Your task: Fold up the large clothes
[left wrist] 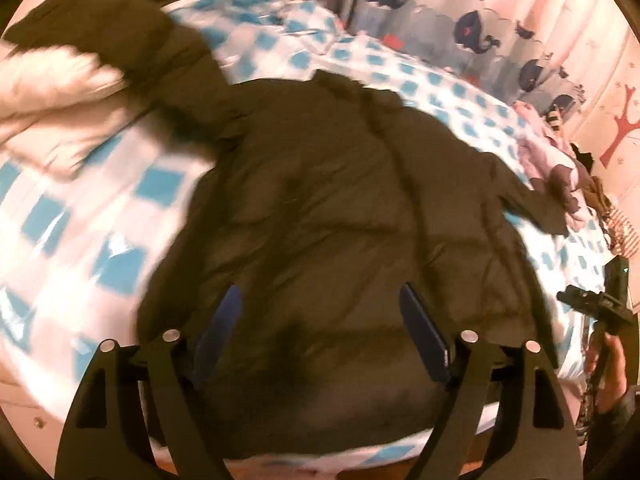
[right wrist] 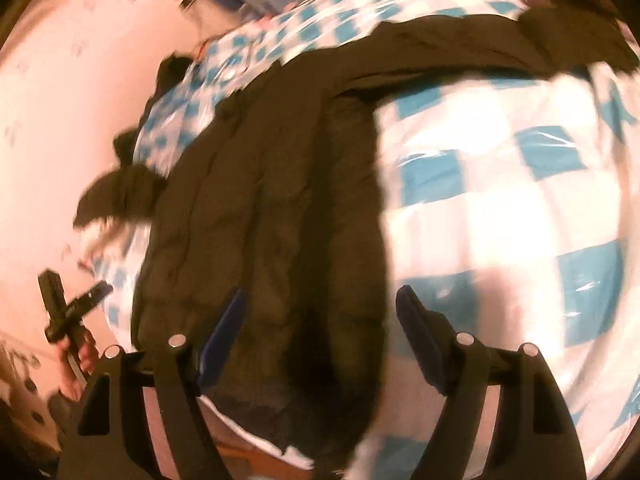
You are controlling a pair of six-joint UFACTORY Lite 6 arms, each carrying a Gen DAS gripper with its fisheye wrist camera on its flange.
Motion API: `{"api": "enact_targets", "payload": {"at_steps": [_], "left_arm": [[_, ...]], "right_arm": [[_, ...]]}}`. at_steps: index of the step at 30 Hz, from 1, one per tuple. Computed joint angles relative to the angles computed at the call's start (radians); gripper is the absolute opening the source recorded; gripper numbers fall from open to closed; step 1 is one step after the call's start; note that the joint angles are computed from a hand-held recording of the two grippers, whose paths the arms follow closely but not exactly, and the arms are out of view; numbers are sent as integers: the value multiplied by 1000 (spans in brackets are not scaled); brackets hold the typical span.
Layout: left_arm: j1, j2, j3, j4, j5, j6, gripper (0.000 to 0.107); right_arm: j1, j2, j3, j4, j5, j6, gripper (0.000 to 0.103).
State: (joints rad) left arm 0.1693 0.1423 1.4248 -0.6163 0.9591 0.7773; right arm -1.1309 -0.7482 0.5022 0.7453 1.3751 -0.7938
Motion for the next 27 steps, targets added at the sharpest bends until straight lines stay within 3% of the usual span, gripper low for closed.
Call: {"api": "enact_targets", "payload": {"at_steps": [4, 10, 15, 21, 27], "left_arm": [[-223, 38, 28, 15, -107, -118, 78], [-516, 126, 71, 34, -325, -262, 78], [-664, 338, 294, 74, -407, -409, 80], [-738, 624, 616, 47, -427, -494, 81], [-767, 690, 637, 1, -517, -434, 83]], "right_arm": [[-316, 294, 147, 22, 62, -206, 75], [-538, 798, 541, 188, 37, -205, 77], [-544, 1171, 915, 328, 26, -63, 77], [-457, 1436, 1173, 370, -67, 64, 77], [-383, 1620, 1422, 344, -142, 162, 77]]}}
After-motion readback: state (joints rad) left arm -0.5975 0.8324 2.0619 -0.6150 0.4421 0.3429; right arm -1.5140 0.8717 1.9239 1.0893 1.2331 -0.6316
